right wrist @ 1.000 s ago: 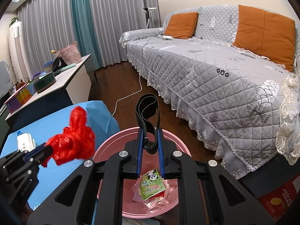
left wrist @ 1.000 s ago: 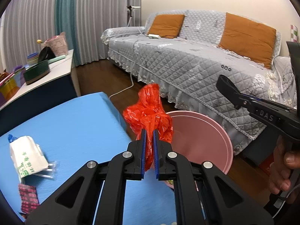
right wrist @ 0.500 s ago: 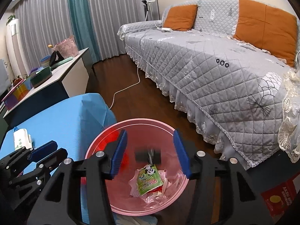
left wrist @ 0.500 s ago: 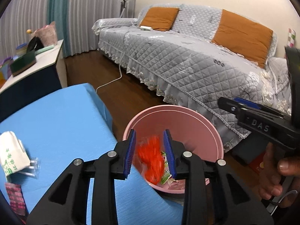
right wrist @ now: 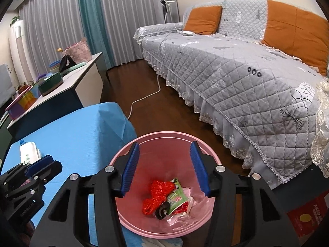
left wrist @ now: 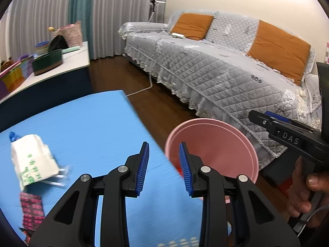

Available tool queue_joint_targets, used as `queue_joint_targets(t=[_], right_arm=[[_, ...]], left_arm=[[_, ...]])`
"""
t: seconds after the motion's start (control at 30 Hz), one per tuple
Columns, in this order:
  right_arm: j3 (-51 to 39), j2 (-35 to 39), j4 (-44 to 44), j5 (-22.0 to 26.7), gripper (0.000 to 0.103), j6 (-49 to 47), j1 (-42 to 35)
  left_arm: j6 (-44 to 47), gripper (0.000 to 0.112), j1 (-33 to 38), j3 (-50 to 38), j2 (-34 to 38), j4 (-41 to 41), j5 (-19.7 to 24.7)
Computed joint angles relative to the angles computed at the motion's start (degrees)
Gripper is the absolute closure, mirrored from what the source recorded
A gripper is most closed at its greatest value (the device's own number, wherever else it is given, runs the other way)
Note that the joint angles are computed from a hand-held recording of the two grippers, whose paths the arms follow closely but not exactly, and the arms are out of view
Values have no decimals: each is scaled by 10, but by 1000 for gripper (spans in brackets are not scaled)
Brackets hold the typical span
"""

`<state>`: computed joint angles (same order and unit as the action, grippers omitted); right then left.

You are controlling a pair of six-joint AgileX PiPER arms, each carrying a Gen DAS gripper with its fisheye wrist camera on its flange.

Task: Collect trash
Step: 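Grasp the pink-printed wrapper with the left tool while the right tool returns to the table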

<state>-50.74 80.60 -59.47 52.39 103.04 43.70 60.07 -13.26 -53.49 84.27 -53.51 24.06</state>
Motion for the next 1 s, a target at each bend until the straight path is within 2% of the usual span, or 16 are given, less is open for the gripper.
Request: queue_joint_targets(t=[0.23, 0.7, 0.87, 1.0], right_arm=[[-46, 40, 1, 8, 51, -3, 25], [-199, 158, 15, -3, 51, -68, 67], [-266, 208, 29, -19, 59, -113, 79], [-326, 254, 50, -36, 61, -160, 83]], left_arm=[[33, 81, 69, 8, -9, -15, 21], [7, 81, 229, -16, 18, 24, 52], [-24, 77, 280, -33, 46, 54, 52], [-53, 70, 305, -50, 68, 82, 51]])
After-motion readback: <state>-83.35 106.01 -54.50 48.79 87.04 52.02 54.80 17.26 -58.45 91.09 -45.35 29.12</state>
